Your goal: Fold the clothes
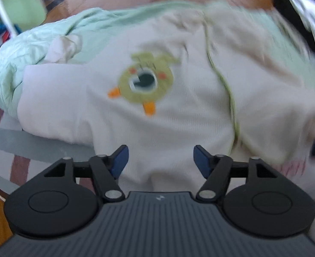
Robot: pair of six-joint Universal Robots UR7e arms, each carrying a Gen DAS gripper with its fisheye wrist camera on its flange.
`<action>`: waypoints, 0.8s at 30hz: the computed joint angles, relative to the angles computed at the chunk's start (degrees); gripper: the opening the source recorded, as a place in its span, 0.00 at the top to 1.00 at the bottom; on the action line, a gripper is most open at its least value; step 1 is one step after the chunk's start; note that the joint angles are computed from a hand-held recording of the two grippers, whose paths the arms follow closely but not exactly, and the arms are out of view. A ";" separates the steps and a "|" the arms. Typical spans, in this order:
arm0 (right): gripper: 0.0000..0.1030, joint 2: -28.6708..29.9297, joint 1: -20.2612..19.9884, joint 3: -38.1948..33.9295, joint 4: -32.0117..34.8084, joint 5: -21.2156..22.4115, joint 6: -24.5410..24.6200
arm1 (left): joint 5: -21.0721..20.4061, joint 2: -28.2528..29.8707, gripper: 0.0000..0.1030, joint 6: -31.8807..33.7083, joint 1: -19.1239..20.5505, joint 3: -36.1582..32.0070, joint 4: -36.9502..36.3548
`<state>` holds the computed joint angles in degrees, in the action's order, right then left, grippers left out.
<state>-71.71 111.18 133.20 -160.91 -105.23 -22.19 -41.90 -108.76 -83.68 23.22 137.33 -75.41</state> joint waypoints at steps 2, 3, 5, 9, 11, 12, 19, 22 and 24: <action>0.58 0.90 0.94 1.39 -4.52 -3.45 -1.40 | -2.01 -0.32 0.35 1.64 -2.04 2.07 -0.83; 0.58 1.05 1.22 1.55 -4.86 -4.41 -0.96 | -3.04 -0.43 0.35 2.46 -3.08 3.09 -1.30; 0.58 0.65 0.77 1.47 -3.56 -3.14 1.99 | -3.64 2.30 0.35 1.66 -3.28 3.48 -0.70; 0.54 2.06 -0.13 1.69 -6.11 -1.31 4.96 | -3.40 2.01 0.35 3.38 0.30 4.42 -7.09; 0.49 4.17 0.01 1.65 -9.34 -3.52 5.74 | -3.94 -0.31 0.35 4.95 2.10 5.60 -11.99; 0.49 4.67 0.44 1.43 -9.10 -5.51 6.12 | -4.86 -0.05 0.35 5.79 2.82 5.55 -12.67; 0.45 6.07 1.68 2.93 -12.97 -7.13 0.98 | -7.48 -2.78 0.33 9.45 1.99 7.56 -19.36; 0.41 8.60 1.76 1.70 -14.84 -8.60 3.00 | -5.78 2.72 0.31 8.03 3.35 6.35 -17.66; 0.41 7.77 -0.59 1.29 -12.36 -4.93 10.19 | -4.12 5.90 0.16 7.96 3.56 5.49 -14.62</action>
